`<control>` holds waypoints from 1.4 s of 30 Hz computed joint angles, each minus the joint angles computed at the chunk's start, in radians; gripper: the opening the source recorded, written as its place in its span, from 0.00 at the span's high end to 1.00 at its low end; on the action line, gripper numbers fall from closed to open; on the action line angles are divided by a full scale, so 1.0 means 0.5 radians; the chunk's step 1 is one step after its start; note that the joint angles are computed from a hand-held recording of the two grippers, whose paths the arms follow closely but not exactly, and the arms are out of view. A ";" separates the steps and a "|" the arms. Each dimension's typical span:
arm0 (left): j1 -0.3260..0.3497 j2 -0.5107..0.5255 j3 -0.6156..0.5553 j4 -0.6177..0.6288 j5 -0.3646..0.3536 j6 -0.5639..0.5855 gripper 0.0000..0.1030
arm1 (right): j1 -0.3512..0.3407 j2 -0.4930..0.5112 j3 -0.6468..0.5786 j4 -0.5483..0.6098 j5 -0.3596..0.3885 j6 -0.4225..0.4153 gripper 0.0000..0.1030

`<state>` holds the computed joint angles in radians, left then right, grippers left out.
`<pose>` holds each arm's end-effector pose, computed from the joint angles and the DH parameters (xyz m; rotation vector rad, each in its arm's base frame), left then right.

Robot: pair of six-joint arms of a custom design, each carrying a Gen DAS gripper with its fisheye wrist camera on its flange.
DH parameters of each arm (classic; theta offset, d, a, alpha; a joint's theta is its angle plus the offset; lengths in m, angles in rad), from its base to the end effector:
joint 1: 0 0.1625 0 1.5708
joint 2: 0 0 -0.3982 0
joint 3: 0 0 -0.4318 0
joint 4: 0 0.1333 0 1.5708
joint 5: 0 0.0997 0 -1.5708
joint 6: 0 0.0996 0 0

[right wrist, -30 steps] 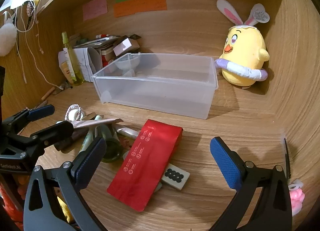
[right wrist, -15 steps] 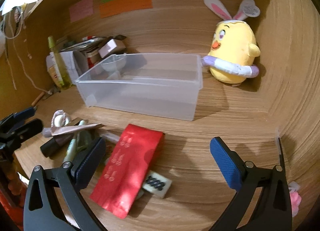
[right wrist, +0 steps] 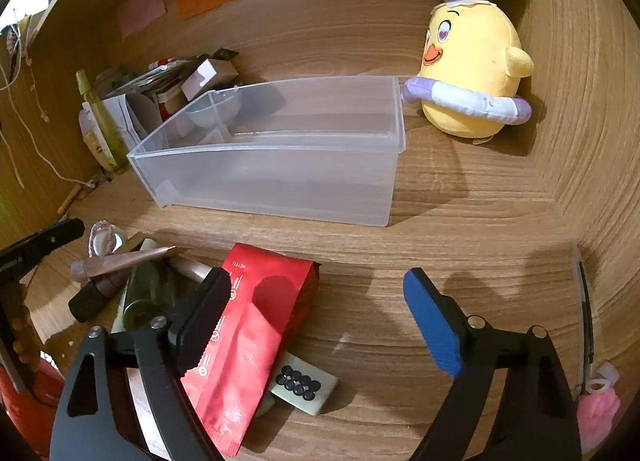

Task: Organize objects
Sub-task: 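Move both grippers toward the scattered items in front of the clear bin, then grasp the red foil packet with the right gripper while the left grasps the white tape roll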

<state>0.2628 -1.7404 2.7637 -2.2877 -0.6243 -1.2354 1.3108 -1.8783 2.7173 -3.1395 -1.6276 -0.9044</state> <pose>-0.1714 -0.2678 0.1007 0.2744 2.3713 -1.0562 0.0440 -0.3311 0.2131 0.7919 -2.4609 0.7843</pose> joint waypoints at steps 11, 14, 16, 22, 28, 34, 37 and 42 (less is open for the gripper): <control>0.270 0.017 -0.034 -0.248 -0.126 0.437 0.38 | -0.006 0.032 -0.038 0.046 -0.040 0.044 0.18; 0.199 0.056 -0.034 -0.211 -0.099 0.442 0.38 | 0.022 0.076 -0.045 0.016 -0.076 0.029 0.18; 0.176 0.078 -0.030 -0.239 -0.111 0.468 0.38 | 0.034 0.088 -0.046 0.014 -0.089 0.012 0.18; 0.176 0.079 -0.005 -0.428 -0.184 0.565 0.38 | 0.066 0.127 -0.044 -0.022 -0.126 -0.007 0.18; 0.208 0.251 -0.068 -0.488 -0.220 0.623 0.38 | 0.082 0.135 -0.046 0.006 -0.142 -0.014 0.18; 0.281 0.361 -0.122 -0.624 -0.289 0.729 0.38 | 0.128 0.169 -0.041 0.016 -0.186 -0.038 0.18; 0.282 0.428 -0.143 -0.683 -0.311 0.784 0.38 | 0.155 0.208 -0.049 0.011 -0.208 -0.046 0.18; 0.309 0.554 -0.204 -0.694 -0.350 0.846 0.38 | 0.185 0.265 -0.067 0.001 -0.241 -0.052 0.18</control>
<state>0.4173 -1.4636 2.6615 -2.6345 -0.7994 -0.8124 1.4034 -1.7458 2.6839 -3.1388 -1.7480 -0.9305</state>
